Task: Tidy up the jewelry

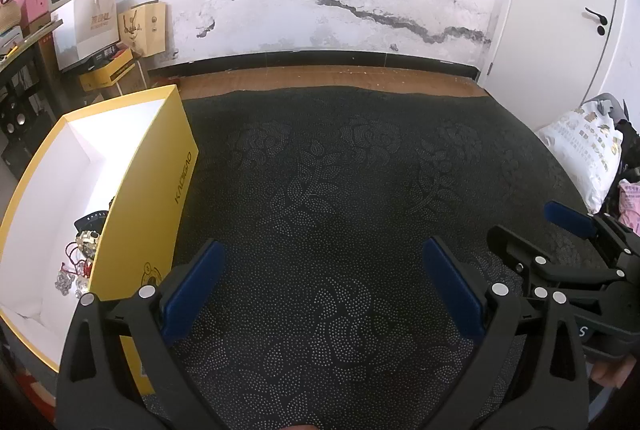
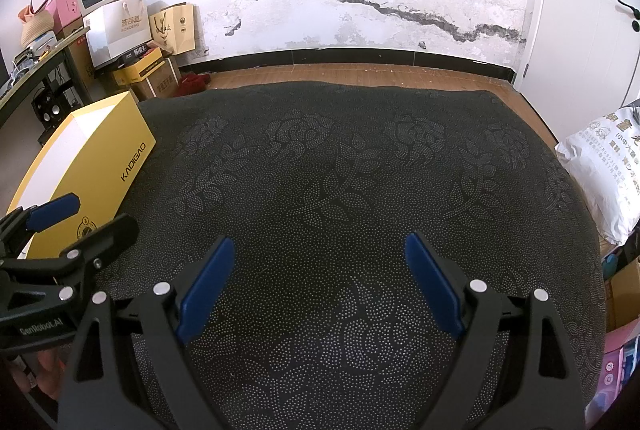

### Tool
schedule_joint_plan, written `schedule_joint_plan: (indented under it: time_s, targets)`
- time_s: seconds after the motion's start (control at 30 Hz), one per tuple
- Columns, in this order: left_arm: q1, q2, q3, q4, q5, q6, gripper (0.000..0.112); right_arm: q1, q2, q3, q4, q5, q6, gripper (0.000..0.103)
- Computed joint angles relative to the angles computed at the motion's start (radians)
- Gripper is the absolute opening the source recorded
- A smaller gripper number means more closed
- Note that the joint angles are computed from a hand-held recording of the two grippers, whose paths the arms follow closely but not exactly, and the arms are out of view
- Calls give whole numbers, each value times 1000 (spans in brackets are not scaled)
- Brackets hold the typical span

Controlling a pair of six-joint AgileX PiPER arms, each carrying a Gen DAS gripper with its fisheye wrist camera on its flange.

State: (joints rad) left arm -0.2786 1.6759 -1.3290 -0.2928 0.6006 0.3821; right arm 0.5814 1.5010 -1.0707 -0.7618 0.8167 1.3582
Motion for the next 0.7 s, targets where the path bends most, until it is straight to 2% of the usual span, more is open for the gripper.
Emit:
schedule_joint_plan:
  time_s: [0.47, 0.57, 0.6, 0.7]
  targets:
    - [1, -4, 4, -5, -4, 5, 97, 0, 0, 0, -1, 0, 1, 85]
    - [1, -32, 44, -10, -59, -5, 97, -2, -2, 4, -3, -3, 2, 85]
    - [8, -43, 58, -48, -76, 26, 97, -3, -2, 4, -4, -4, 3, 85]
    - [22, -38, 45, -103, -45, 66, 97, -4, -2, 5, -4, -6, 3, 85]
